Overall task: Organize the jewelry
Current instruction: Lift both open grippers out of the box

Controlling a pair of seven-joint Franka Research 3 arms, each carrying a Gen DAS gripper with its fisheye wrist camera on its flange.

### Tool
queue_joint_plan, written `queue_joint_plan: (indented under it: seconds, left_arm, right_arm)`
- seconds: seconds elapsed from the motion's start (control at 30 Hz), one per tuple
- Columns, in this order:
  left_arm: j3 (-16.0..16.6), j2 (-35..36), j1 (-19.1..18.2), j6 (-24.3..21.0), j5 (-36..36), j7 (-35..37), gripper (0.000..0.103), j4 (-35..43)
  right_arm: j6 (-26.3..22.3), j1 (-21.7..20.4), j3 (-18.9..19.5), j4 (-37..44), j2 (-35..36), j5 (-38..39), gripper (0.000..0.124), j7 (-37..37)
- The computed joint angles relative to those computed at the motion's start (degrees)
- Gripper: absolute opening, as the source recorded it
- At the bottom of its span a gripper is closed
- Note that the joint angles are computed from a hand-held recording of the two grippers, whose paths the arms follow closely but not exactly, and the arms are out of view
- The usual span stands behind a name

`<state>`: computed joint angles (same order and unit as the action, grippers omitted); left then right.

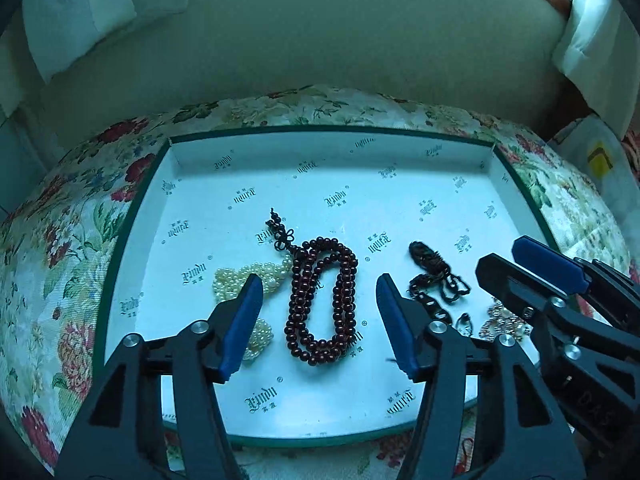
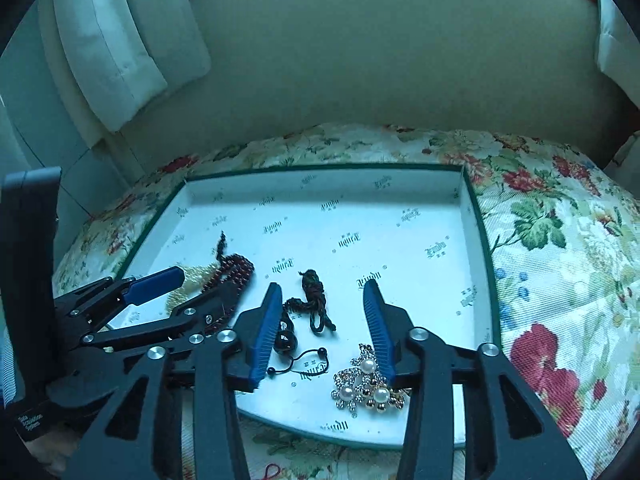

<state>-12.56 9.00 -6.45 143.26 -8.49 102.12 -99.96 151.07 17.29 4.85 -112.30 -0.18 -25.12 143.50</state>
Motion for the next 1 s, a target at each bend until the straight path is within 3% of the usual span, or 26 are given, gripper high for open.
queue_joint_plan:
  seconds: [0.27,0.57,1.0]
  left_arm:
    - [1.00,-6.07,0.86,-1.27,-5.10,3.53,0.063,-2.93]
    - [4.67,-15.09,0.05,-2.84,-8.83,7.80,0.063,-11.52]
    - [9.01,-24.89,-1.00,-4.71,-8.26,8.91,0.062,-24.11]
  right_arm:
    - [-3.21,-0.44,2.30,-1.95,-5.94,-1.49,0.044,-0.18]
    - [-8.15,-1.21,6.43,-6.27,-12.34,-0.87,0.044,1.80]
    - [-12.59,0.89,10.34,-13.62,-17.07,5.42,0.040,2.74]
